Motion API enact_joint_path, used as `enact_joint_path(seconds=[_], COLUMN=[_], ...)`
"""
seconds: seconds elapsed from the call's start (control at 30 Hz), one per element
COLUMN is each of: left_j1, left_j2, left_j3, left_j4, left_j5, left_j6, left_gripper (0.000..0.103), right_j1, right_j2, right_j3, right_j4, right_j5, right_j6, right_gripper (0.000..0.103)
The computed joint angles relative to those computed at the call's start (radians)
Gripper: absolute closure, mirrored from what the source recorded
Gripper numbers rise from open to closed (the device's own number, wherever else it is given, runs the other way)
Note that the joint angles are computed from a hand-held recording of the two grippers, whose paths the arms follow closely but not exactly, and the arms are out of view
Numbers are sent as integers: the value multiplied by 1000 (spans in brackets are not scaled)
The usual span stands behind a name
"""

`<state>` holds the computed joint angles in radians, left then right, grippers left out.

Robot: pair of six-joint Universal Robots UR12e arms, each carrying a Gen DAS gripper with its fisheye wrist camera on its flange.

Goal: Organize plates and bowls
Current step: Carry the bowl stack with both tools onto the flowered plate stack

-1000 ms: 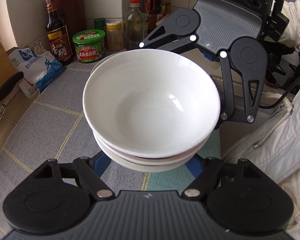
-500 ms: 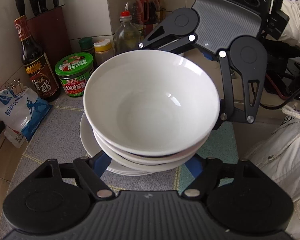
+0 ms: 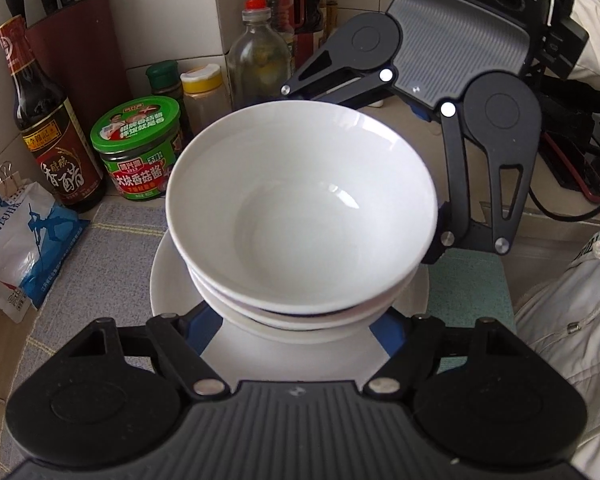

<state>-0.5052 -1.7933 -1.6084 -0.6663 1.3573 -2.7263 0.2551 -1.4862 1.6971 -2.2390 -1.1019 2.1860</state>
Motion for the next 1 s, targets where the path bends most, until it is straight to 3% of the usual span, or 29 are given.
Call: enact_joint_path(seconds=[0.8,1.0], left_j1=[15,10], left_j2=[-20,-12], left_j3=[7,-10], left_j4=[12,49], left_j5=[-28,-9], left_j6=[-32,-48], left_gripper=[24,19], right_j1=[-13,-15], right_j2=[22,20], right_j3=[-7,0], right_j4=[3,-9], right_j5=[-2,11], right_j6=[23,28], right_gripper=[15,8])
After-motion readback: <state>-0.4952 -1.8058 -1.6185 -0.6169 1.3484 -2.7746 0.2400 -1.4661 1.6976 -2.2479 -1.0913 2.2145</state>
